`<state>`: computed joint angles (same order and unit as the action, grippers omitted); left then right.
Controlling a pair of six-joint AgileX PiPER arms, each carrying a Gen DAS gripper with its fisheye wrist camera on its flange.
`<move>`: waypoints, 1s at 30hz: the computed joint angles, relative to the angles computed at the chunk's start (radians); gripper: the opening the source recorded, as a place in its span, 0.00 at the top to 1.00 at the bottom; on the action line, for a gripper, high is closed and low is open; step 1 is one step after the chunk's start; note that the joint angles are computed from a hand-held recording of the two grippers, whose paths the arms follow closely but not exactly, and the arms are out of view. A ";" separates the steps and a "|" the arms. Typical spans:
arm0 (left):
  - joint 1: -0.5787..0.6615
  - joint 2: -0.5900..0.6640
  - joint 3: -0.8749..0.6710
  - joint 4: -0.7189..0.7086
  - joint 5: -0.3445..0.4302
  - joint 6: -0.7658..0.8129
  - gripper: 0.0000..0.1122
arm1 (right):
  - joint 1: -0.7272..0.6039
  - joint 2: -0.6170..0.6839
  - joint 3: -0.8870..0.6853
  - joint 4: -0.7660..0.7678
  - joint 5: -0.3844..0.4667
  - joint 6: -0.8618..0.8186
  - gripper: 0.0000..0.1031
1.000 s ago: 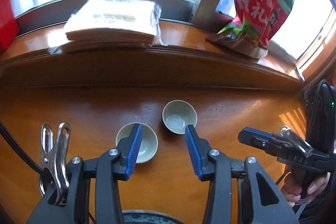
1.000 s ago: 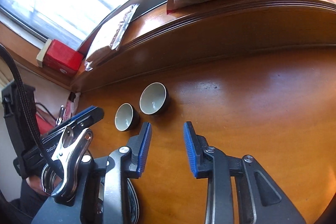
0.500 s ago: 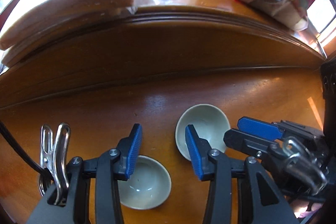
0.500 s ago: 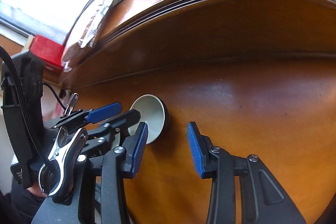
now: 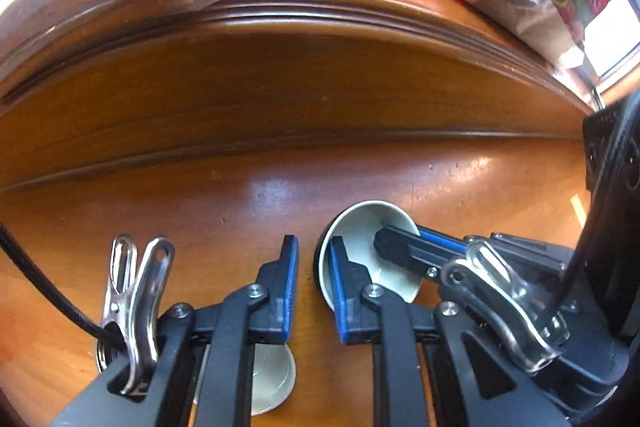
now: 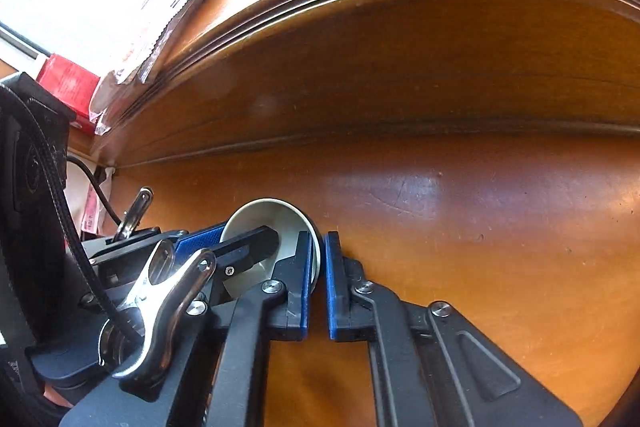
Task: Organize plates and bowls
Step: 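Close both grippers on the rim of one grey-green bowl, then lift the gripped bowl and carry it toward the plate stack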
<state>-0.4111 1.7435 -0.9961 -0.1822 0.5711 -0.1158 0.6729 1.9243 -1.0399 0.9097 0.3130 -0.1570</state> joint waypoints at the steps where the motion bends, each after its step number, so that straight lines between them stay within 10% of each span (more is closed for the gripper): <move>1: 0.001 0.001 -0.001 -0.006 0.005 0.001 0.93 | 0.001 0.002 -0.004 -0.004 0.003 0.010 0.93; 8: -0.020 -0.069 0.026 0.028 0.021 -0.043 0.94 | -0.039 -0.037 0.015 -0.009 0.041 0.020 0.93; 21: -0.187 -0.345 0.119 0.227 0.061 -0.284 0.94 | 0.081 -0.279 0.091 -0.589 0.030 0.652 0.93; 30: -0.344 -0.618 0.186 0.397 0.228 -0.561 0.94 | 0.242 -0.402 0.099 -0.900 0.079 0.987 0.93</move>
